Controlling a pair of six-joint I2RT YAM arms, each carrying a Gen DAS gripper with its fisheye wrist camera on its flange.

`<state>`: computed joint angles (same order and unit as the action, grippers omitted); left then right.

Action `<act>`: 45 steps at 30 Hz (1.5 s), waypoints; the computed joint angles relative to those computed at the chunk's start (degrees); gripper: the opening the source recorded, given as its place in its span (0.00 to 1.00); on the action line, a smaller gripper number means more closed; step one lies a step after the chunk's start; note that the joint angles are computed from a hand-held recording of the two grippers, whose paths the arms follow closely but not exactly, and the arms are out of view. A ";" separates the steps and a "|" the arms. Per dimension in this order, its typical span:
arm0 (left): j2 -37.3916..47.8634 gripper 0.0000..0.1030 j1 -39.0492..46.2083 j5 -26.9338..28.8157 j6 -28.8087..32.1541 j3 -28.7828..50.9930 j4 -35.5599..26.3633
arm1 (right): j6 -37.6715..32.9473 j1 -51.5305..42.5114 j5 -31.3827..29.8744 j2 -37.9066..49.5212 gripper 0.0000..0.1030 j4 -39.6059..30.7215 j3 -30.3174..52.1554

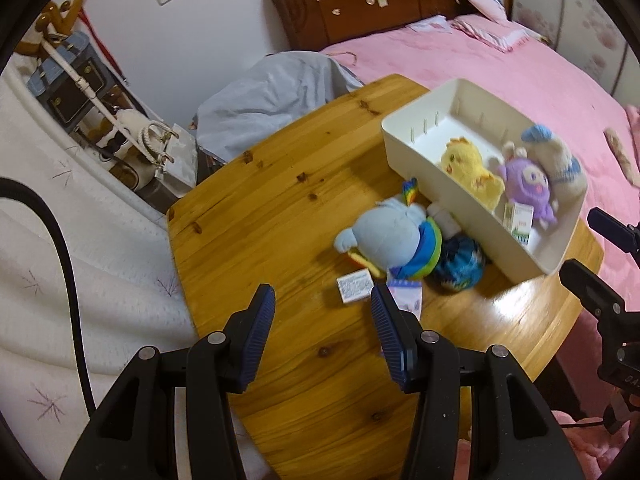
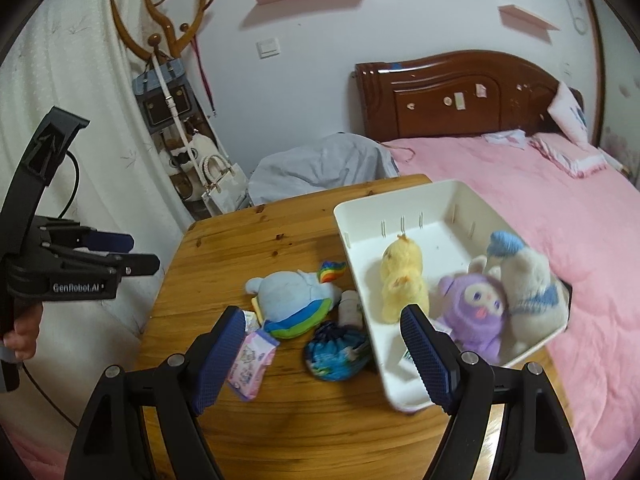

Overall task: Organize objects
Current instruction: 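Withdraw both grippers from the tray back over the table, then reach the left gripper to the pink wipe pack while the right reaches the blue pouch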

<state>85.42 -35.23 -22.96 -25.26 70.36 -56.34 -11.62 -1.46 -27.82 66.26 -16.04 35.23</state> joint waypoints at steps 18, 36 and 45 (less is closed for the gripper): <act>2.07 0.53 6.04 15.92 8.68 -6.01 5.08 | 15.93 14.35 19.20 -5.76 0.78 10.35 -11.55; 17.81 0.53 10.59 26.42 10.09 -0.56 4.16 | 13.20 17.42 22.73 11.52 0.78 27.91 -14.28; 19.79 0.53 14.48 34.81 9.99 -3.17 6.86 | 11.52 17.94 23.73 22.07 0.78 35.22 -12.63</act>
